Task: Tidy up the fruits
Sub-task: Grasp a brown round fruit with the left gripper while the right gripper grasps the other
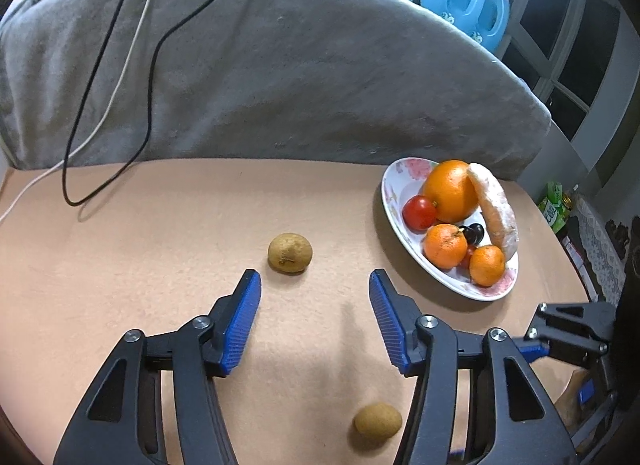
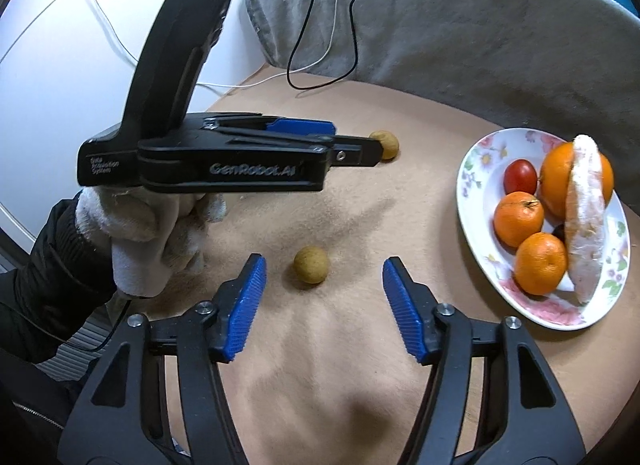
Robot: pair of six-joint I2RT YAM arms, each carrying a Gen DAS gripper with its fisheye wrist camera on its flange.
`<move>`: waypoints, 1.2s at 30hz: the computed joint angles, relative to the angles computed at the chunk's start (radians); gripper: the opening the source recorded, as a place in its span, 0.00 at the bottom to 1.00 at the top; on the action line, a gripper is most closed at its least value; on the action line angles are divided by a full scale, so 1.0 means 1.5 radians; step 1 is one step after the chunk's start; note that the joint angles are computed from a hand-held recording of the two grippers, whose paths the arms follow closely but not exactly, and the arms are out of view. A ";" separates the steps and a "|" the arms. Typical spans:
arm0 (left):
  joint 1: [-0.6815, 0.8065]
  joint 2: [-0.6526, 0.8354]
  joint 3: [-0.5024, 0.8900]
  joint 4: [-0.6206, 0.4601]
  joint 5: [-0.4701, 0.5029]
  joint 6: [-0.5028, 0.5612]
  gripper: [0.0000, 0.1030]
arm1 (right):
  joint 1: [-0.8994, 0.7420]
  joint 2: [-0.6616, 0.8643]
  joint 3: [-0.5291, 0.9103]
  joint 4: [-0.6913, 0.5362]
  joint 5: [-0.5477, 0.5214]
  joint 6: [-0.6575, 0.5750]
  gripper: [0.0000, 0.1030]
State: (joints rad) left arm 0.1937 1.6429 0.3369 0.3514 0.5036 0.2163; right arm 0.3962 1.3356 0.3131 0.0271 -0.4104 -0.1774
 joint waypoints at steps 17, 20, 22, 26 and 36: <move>-0.012 0.094 0.067 0.008 -0.021 -0.011 0.43 | 0.043 0.112 0.028 0.060 0.006 0.008 0.44; -0.018 0.108 0.077 0.010 -0.029 -0.014 0.43 | 0.048 0.119 0.029 0.067 0.006 0.011 0.44; -0.020 0.114 0.081 0.010 -0.032 -0.014 0.41 | 0.051 0.121 0.029 0.068 0.011 0.008 0.44; -0.022 0.125 0.087 0.014 -0.038 -0.014 0.40 | 0.059 0.131 0.031 0.074 0.022 0.004 0.44; -0.044 0.159 0.106 0.034 -0.058 -0.034 0.35 | 0.077 0.195 0.061 0.089 0.037 0.005 0.34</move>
State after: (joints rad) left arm 0.1282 1.8820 0.4965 0.4021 0.4172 0.1650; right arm 0.5115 1.6287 0.4041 0.1612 -0.3554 -0.1692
